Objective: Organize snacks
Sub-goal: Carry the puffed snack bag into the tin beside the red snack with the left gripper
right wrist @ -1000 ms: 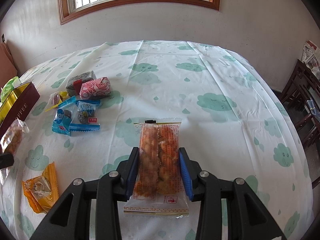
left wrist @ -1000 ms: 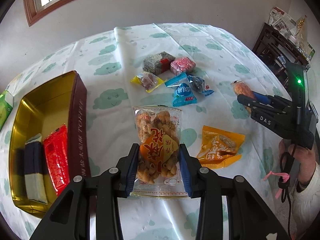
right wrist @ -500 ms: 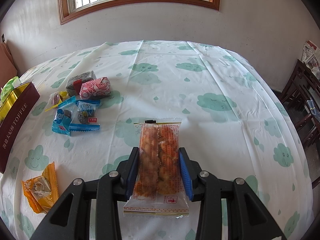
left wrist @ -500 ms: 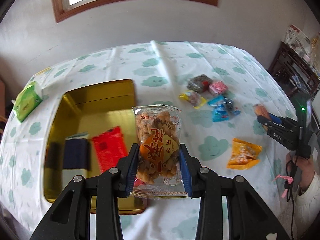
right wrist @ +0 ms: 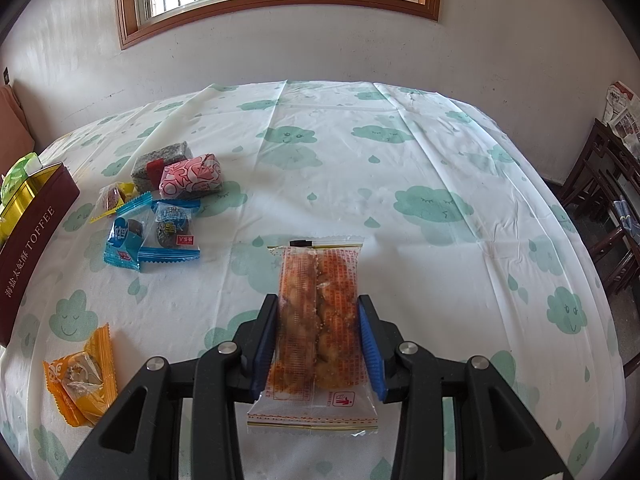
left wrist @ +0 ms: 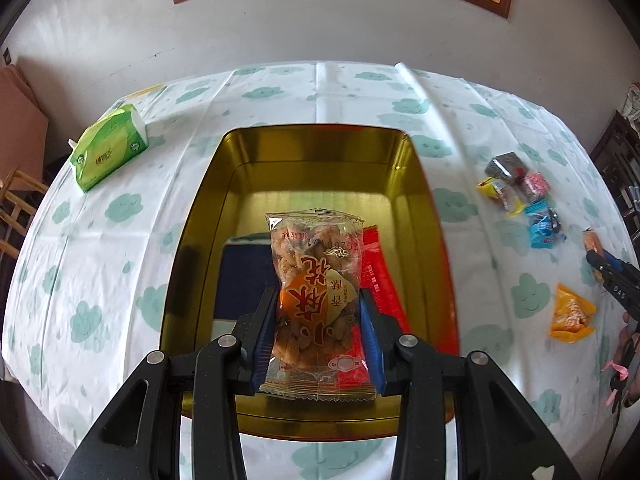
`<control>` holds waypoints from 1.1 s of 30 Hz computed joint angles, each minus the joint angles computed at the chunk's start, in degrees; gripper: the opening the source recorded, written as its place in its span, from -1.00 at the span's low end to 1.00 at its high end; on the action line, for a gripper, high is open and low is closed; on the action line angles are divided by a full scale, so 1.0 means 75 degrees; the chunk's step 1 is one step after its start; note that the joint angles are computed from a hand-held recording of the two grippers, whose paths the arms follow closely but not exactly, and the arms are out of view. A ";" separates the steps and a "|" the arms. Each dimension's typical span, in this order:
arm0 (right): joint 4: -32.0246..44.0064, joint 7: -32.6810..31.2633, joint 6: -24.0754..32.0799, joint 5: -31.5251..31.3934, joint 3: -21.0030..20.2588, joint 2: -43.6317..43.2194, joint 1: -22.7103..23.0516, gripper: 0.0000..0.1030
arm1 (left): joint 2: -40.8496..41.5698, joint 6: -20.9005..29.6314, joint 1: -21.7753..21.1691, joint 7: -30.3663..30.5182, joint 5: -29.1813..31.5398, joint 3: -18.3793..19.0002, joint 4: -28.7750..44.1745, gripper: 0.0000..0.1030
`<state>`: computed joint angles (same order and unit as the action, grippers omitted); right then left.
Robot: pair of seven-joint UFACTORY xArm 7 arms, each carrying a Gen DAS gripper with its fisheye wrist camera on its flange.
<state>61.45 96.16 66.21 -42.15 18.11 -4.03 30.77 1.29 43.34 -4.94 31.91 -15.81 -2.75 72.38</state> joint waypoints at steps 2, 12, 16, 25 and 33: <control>-0.0001 -0.0002 0.0001 0.0002 -0.0002 -0.0003 0.0001 -0.23 | 0.0056 0.0009 0.0028 0.0028 0.0064 0.0022 0.0009 -0.32; 0.0006 0.0003 0.0004 -0.0005 -0.0005 0.0010 0.0006 -0.23 | 0.0415 0.0027 0.0162 -0.0244 0.0490 0.0055 0.0163 -0.32; 0.0006 0.0004 0.0004 -0.0006 -0.0006 0.0011 0.0009 -0.23 | 0.0486 0.0115 0.0206 -0.0411 0.0632 0.0060 0.0209 -0.32; 0.0003 0.0002 0.0006 -0.0005 -0.0007 0.0008 0.0011 -0.23 | 0.0451 0.0007 0.0276 -0.0424 0.0686 0.0070 0.0090 -0.30; 0.0009 0.0006 0.0005 -0.0006 -0.0009 0.0013 0.0013 -0.23 | 0.0424 -0.0080 0.0301 -0.0386 0.0730 0.0076 0.0007 -0.21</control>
<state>61.52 96.21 66.25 -42.19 18.05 -3.94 30.86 4.47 42.74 -2.68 29.02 -10.34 -2.17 72.43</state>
